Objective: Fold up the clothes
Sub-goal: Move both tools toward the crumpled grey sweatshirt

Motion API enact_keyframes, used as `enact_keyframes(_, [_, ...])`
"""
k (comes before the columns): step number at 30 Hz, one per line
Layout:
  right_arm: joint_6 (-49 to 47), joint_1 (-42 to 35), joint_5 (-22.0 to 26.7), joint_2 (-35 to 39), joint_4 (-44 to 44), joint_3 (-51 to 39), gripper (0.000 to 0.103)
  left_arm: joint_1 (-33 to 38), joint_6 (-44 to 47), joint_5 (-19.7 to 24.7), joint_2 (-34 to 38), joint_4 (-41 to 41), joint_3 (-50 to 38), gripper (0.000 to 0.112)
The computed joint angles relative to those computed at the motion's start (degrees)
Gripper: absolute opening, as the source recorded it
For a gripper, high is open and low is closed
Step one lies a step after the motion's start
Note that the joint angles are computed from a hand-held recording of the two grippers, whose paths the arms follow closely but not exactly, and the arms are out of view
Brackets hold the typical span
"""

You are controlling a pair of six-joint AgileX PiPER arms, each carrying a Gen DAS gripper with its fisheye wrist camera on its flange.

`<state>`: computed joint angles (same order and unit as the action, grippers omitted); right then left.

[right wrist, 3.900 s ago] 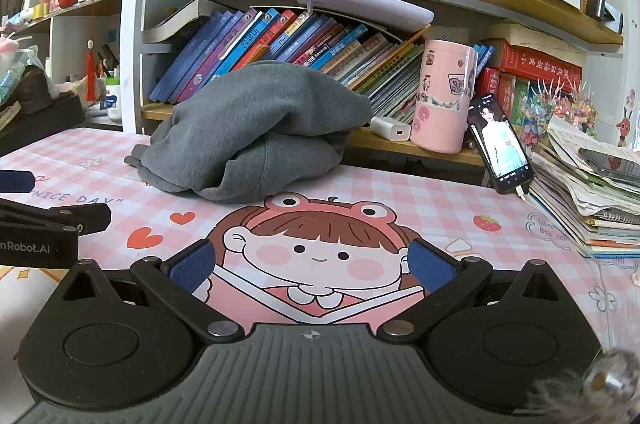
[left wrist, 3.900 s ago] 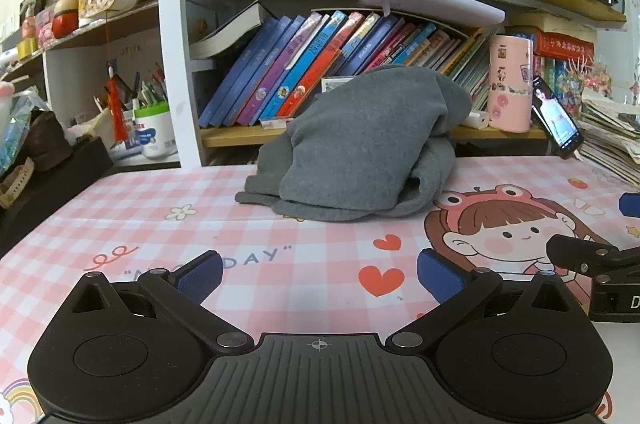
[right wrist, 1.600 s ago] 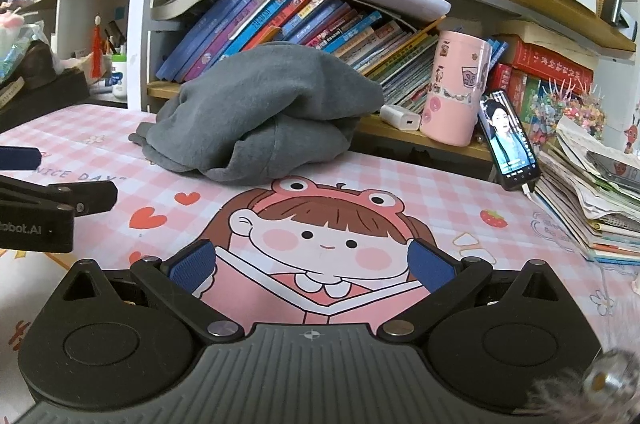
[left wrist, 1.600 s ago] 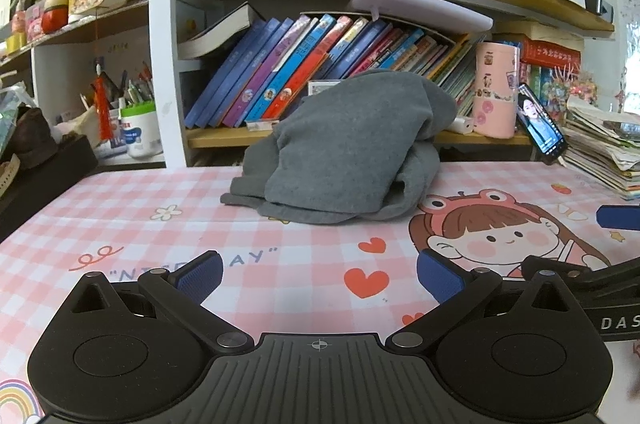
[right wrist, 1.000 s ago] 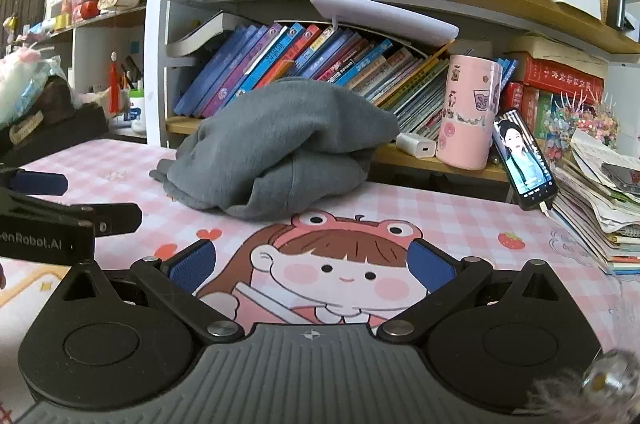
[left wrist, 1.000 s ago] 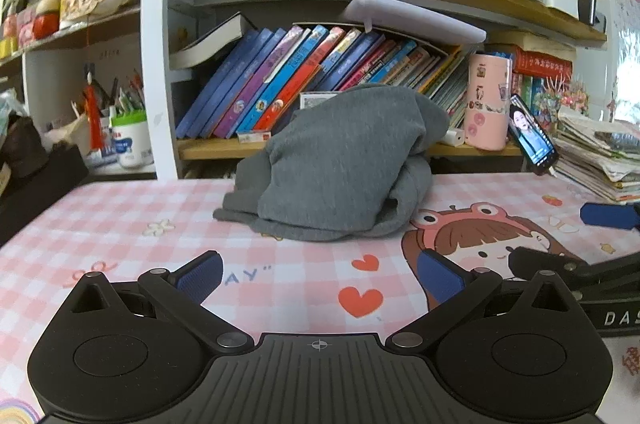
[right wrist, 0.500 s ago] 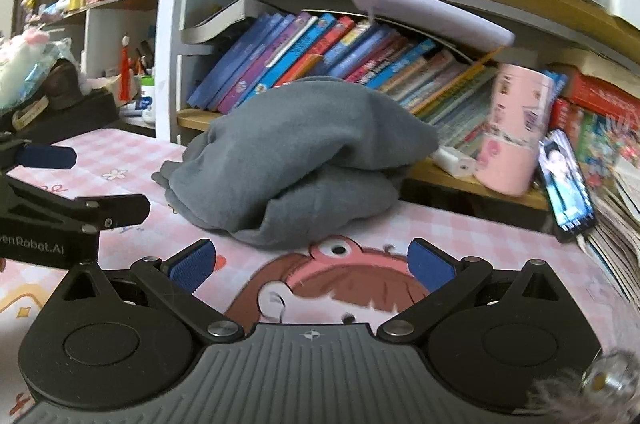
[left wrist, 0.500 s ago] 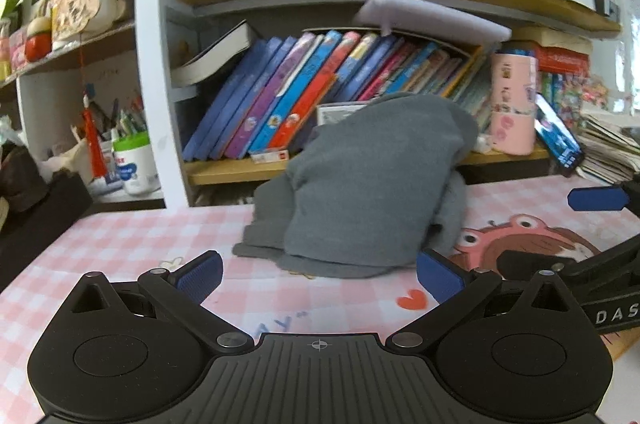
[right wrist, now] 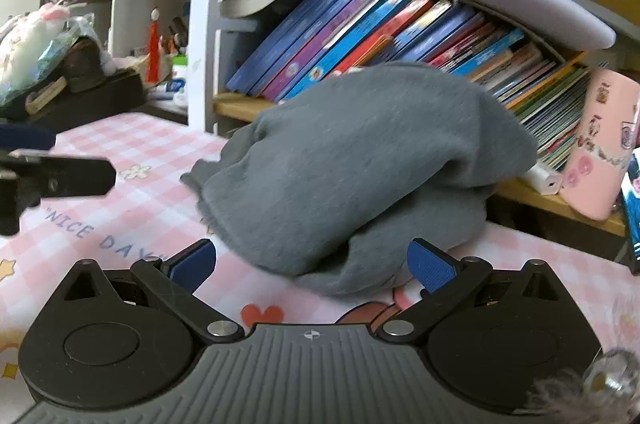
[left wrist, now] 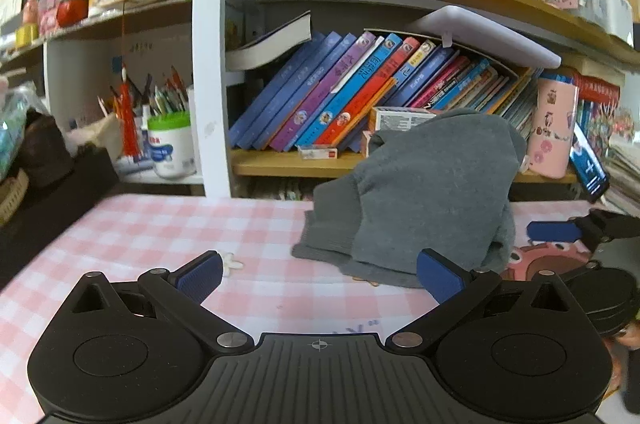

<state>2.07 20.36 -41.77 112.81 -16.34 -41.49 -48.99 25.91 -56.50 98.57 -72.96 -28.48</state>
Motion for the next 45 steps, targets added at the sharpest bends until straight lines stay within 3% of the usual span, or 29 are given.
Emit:
enact_keyframes(10, [12.2, -8.2, -0.6, -1.8, -8.0, 0.3, 0.103, -0.4, 5.8, 2.9, -0.3, -3.2, -2.6, 0.103])
enact_keyframes(23, [62.9, -21.9, -2.2, -6.5, -50.7, -5.3, 0.103, -7.0, 25.5, -0.5, -10.7, -15.6, -6.9, 0.103])
enact_keyframes(27, [70.8, -23.5, 5.3, -11.2, -59.3, -11.9, 0.103, -4.8, 34.6, -1.9, -13.1, -16.5, -10.0, 0.103])
enact_keyframes(29, [70.9, -23.1, 12.2, -13.2, -58.5, -15.7, 0.103, -2.4, 36.2, -1.4, -13.6, -16.1, -11.4, 0.103])
enact_keyframes(32, [60.9, -21.5, 20.0, -14.6, -49.5, -17.1, 0.103, 1.5, 32.2, 2.4, -12.2, -13.1, -11.8, 0.103])
enact_keyframes(33, [58.7, -21.5, 19.4, -14.4, -48.8, -16.2, 0.103, 2.6, 29.4, 4.0, -11.0, -11.5, -11.5, 0.103])
enact_keyframes(36, [58.5, -22.7, 11.1, -11.6, -53.9, -11.8, 0.102, 4.2, 20.6, 8.2, -5.1, -5.2, -10.6, 0.103])
enact_keyframes(41, [47.0, -21.2, 5.5, -7.7, -44.8, -2.4, 0.102, 4.2, 8.1, 8.0, 4.0, 4.9, -10.7, 0.103])
enact_keyframes(45, [40.8, -21.1, 1.6, -6.6, -36.6, 2.9, 0.102, 4.8, 3.7, 6.8, 8.9, 9.0, -13.2, 0.103])
